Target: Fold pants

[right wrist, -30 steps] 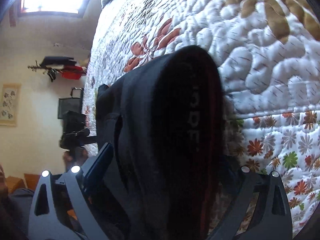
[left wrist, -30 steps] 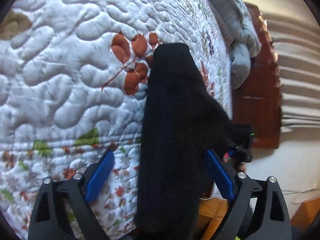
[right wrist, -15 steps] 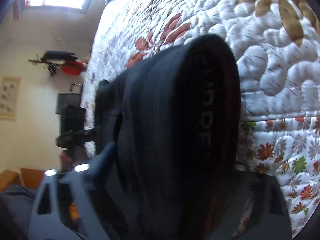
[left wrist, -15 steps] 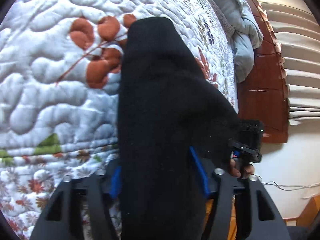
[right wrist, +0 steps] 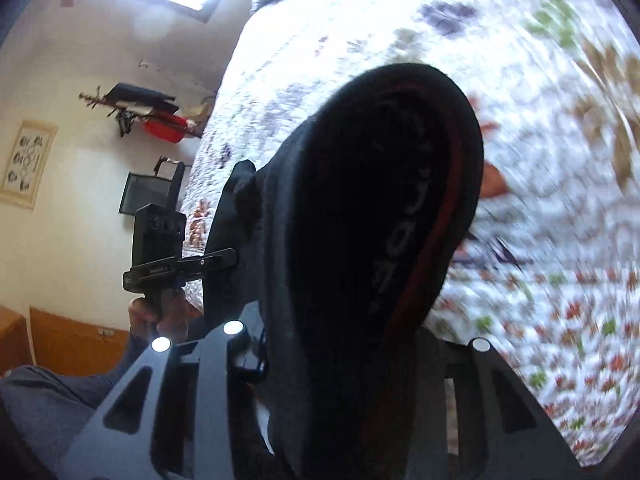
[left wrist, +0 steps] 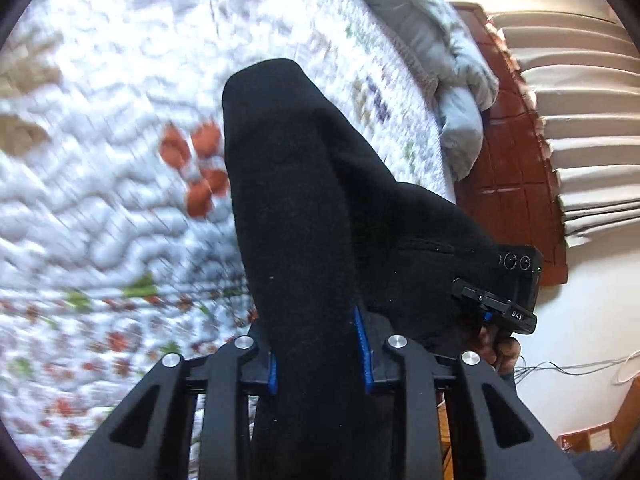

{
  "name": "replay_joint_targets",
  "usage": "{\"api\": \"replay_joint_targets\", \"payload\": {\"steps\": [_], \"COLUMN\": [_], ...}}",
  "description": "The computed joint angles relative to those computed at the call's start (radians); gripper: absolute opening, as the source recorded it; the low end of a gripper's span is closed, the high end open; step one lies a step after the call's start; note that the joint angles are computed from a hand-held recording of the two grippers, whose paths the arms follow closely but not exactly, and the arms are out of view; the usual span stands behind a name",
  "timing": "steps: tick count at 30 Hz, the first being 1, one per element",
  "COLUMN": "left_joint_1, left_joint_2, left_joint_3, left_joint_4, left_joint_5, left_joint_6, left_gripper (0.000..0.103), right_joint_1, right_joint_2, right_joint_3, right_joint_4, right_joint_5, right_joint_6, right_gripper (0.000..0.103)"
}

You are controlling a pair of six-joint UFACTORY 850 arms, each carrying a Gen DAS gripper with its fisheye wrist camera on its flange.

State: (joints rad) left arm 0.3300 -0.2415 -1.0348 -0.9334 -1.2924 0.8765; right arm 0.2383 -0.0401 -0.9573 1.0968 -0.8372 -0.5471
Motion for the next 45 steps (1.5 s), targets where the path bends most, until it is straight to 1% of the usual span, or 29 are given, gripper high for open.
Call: {"api": "replay_joint_targets", "payload": {"steps": [3, 5, 9, 13, 15, 18, 20, 22, 23, 24, 26, 27, 28, 29, 30, 31, 32, 33, 34, 35, 36, 37, 38, 40, 41, 42, 43, 44, 45], "left_joint_1": [0.040, 0.071, 0.120, 0.154, 0.165, 0.179, 0.188, 0.187, 0.187, 0.191, 0.201, 0.204, 0.209, 0.211, 0.214, 0.216, 0.220, 0.222, 0.224, 0.221, 0.216, 0.203, 0.189, 0.167, 0.147, 0.135, 0.122, 0.118, 0.125], "left_joint_2": [-0.020, -0.057, -0.188, -0.393, -0.490, -0.630, -0.695, -0.743, -0.752, -0.754, -0.752, -0.752, -0.742, -0.723, -0.684, -0.658, -0.620, -0.592, -0.562, -0.557, -0.559, -0.564, -0.579, -0.633, -0.636, -0.647, -0.675, -0.695, -0.709], "left_joint_3": [-0.072, -0.149, -0.346, -0.619, -0.749, -0.923, -0.995, -1.027, -1.017, -0.999, -0.983, -0.989, -0.983, -0.974, -0.949, -0.934, -0.904, -0.880, -0.856, -0.857, -0.866, -0.879, -0.897, -0.954, -0.949, -0.958, -0.993, -1.012, -1.021], "left_joint_4": [-0.006, -0.007, 0.001, 0.029, 0.048, 0.074, 0.089, 0.118, 0.124, 0.102, 0.061, 0.057, 0.070, 0.091, 0.118, 0.134, 0.144, 0.132, 0.095, 0.059, 0.027, 0.003, -0.009, -0.003, -0.004, 0.001, 0.017, 0.017, 0.010], "left_joint_5": [-0.002, 0.000, 0.007, -0.015, -0.027, -0.056, -0.075, -0.082, -0.078, -0.079, -0.097, -0.109, -0.100, -0.073, -0.008, 0.048, 0.129, 0.185, 0.224, 0.221, 0.201, 0.177, 0.145, 0.080, 0.083, 0.081, 0.074, 0.063, 0.047], "left_joint_6": [0.006, 0.002, -0.019, -0.082, -0.116, -0.186, -0.228, -0.272, -0.279, -0.271, -0.269, -0.280, -0.277, -0.267, -0.248, -0.240, -0.227, -0.212, -0.188, -0.177, -0.165, -0.143, -0.129, -0.147, -0.162, -0.180, -0.222, -0.250, -0.256], "left_gripper": [0.028, 0.028, 0.028, 0.028, 0.028, 0.028, 0.028, 0.033, 0.041, 0.045, 0.049, 0.051, 0.052, 0.057, 0.062, 0.063, 0.063, 0.063, 0.063, 0.063, 0.064, 0.064, 0.064, 0.063, 0.063, 0.063, 0.062, 0.062, 0.062], "right_joint_1": [0.046, 0.074, 0.133, 0.176, 0.189, 0.210, 0.217, 0.212, 0.203, 0.196, 0.187, 0.185, 0.183, 0.180, 0.177, 0.177, 0.184, 0.188, 0.193, 0.195, 0.198, 0.198, 0.202, 0.198, 0.198, 0.201, 0.203, 0.193, 0.187], "right_joint_2": [-0.082, -0.147, -0.371, -0.588, -0.705, -0.887, -0.981, -1.010, -1.016, -1.013, -0.994, -0.978, -0.959, -0.929, -0.916, -0.895, -0.867, -0.854, -0.854, -0.855, -0.869, -0.861, -0.879, -0.928, -0.970, -0.995, -0.997, -0.975, -0.929], "right_joint_3": [-0.117, -0.199, -0.472, -0.743, -0.889, -1.125, -1.249, -1.265, -1.245, -1.217, -1.173, -1.158, -1.152, -1.131, -1.130, -1.131, -1.123, -1.125, -1.149, -1.168, -1.199, -1.188, -1.214, -1.262, -1.321, -1.353, -1.354, -1.314, -1.237], "right_joint_4": [0.001, 0.004, 0.000, -0.036, -0.051, -0.101, -0.136, -0.144, -0.100, -0.050, -0.017, -0.029, -0.066, -0.082, -0.099, -0.152, -0.216, -0.259, -0.295, -0.289, -0.288, -0.285, -0.241, -0.163, -0.186, -0.251, -0.290, -0.287, -0.265], "right_joint_5": [0.011, 0.018, 0.028, 0.028, 0.011, -0.035, -0.069, -0.072, -0.072, -0.083, -0.092, -0.093, -0.086, -0.063, -0.050, -0.028, 0.017, 0.035, 0.044, 0.068, 0.079, 0.091, 0.098, 0.060, 0.034, 0.034, 0.059, 0.070, 0.110], "right_joint_6": [-0.007, -0.008, 0.013, 0.097, 0.151, 0.265, 0.343, 0.375, 0.377, 0.362, 0.344, 0.346, 0.366, 0.367, 0.376, 0.403, 0.415, 0.424, 0.449, 0.457, 0.469, 0.464, 0.450, 0.428, 0.464, 0.518, 0.560, 0.588, 0.580], "right_gripper": [0.036, 0.036, 0.036, 0.036, 0.036, 0.036, 0.037, 0.040, 0.043, 0.047, 0.053, 0.056, 0.060, 0.059, 0.059, 0.058, 0.051, 0.049, 0.044, 0.041, 0.041, 0.039, 0.039, 0.039, 0.035, 0.033, 0.026, 0.021, 0.020]}}
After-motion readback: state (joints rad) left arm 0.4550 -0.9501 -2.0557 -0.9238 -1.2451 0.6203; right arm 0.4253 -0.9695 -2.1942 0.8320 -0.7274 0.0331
